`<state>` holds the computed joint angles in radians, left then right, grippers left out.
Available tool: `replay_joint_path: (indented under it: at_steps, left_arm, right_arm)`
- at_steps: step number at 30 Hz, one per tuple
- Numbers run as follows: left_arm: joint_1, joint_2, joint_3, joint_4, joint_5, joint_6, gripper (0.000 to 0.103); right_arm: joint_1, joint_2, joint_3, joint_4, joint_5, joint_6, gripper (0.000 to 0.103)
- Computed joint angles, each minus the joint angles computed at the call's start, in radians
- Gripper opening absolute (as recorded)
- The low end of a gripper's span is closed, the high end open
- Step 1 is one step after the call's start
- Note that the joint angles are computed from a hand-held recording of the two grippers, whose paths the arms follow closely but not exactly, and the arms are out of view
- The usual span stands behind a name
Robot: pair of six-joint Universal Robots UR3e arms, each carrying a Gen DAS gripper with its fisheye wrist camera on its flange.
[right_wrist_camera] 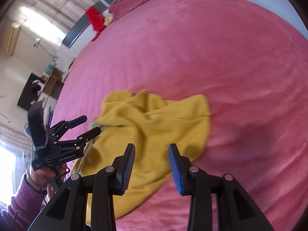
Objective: Fold clothes
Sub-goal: 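Grasp the sweater with the left gripper and lift it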
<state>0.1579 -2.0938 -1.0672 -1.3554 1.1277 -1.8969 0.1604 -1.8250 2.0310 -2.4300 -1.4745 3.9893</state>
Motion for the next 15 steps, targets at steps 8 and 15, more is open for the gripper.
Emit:
replay_joint_path:
  at_steps: [8,15]
  left_arm:
    - [0.022,-0.118,0.229,-0.282,-0.072,-0.001,0.018]
    - [0.282,-0.041,0.439,-0.709,-0.318,0.138,0.017]
  right_arm:
    - [-0.107,-0.124,0.182,-0.027,0.026,0.054,0.036]
    - [-0.095,-0.098,0.184,-0.083,0.042,0.050,0.037]
